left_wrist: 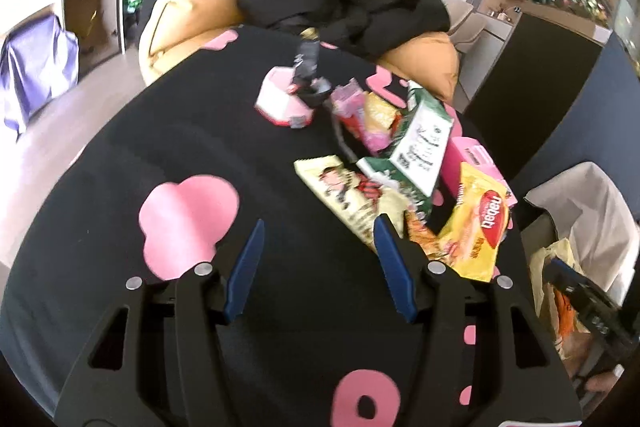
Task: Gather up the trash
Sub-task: 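Move both tools back over the remaining snacks on the table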
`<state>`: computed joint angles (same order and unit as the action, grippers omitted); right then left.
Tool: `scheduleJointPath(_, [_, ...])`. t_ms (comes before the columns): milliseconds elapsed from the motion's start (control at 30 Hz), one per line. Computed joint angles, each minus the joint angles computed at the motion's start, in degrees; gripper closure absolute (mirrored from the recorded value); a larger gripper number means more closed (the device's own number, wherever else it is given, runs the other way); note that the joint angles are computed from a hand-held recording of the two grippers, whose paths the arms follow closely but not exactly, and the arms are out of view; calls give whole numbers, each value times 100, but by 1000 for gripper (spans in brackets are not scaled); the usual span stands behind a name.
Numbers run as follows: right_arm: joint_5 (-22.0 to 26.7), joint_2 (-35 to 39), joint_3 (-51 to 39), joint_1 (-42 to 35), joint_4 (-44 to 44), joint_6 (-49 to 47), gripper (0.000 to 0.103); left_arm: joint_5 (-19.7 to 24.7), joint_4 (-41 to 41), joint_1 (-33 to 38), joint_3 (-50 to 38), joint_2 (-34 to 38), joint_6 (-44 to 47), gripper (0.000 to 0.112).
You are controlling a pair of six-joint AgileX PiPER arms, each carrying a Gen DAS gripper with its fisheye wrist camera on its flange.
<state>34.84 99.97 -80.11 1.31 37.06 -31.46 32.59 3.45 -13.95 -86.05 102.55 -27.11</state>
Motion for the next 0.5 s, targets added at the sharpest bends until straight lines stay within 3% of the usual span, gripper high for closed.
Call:
scheduleJointPath(167, [-78, 707, -847, 595, -855, 1079, 74, -124, -737, 215, 207, 4, 604, 58])
scheduleJointPath(267, [186, 1180, -1511, 745, -1331, 1784, 73, -126, -1149, 317, 241, 43, 917, 57])
scheduleJointPath(433, [1064, 2067, -2809, 938, -2042, 2470, 73, -141, -1643, 421, 270, 88, 1328, 57])
scheduleJointPath(500, [1005, 2058, -2751, 968, -2082, 2427, 73, -130, -1829, 450, 251, 122, 1498, 56])
